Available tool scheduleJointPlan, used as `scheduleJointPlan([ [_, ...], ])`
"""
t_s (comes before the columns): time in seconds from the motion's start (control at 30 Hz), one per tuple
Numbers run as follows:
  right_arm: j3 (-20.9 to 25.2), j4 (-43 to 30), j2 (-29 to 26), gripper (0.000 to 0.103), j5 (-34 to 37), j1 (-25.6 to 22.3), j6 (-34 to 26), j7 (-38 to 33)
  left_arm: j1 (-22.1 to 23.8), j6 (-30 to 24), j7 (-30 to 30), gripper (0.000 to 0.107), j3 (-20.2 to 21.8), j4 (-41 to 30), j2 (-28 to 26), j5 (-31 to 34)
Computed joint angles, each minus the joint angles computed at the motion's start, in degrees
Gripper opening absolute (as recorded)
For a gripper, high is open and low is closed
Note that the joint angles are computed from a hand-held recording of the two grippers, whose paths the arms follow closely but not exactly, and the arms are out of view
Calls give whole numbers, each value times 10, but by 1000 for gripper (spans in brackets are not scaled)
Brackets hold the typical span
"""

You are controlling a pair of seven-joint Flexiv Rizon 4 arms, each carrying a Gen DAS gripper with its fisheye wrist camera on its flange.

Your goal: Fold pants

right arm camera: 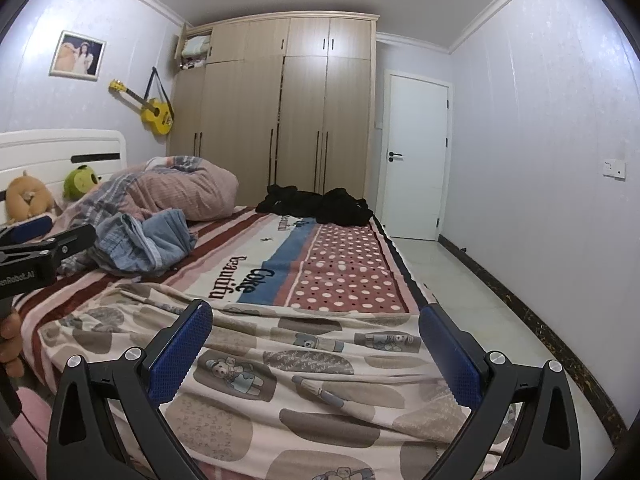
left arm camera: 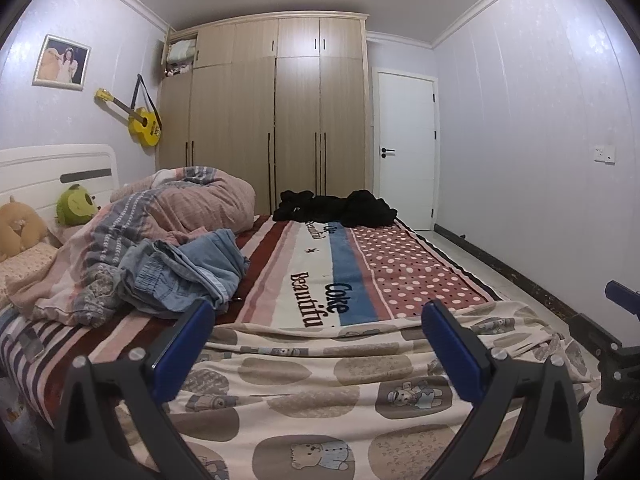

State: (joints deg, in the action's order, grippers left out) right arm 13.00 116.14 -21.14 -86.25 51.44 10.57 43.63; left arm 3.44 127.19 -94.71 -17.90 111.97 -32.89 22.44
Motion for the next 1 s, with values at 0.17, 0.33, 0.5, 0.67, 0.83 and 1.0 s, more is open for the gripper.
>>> scheduleJointPlan([
  [0.17, 0, 1, -1, 102, -1, -2, 8, 7, -1, -1, -1, 102, 0, 0, -4, 0],
  [0.33, 0, 0, -2, 102, 4, 0, 4, 3, -14, -1, 10, 102, 11, 1, -6, -13],
  [0.5, 0, 1, -2, 102, 1, 0, 10, 10, -11, -3, 12, 102, 8, 2, -8, -15],
  [0.67, -1, 3, -1, 102, -3, -3, 15, 12, -17, -2, 17, 102, 13, 5, -7, -26],
  [0.83, 0, 3, -2, 102, -3, -2, 14, 13, -17, -2, 19, 102, 12, 6, -7, -28],
  [1.0, 0, 3, -2, 102, -3, -2, 14, 14, -20, 0, 22, 102, 15, 6, -8, -32],
])
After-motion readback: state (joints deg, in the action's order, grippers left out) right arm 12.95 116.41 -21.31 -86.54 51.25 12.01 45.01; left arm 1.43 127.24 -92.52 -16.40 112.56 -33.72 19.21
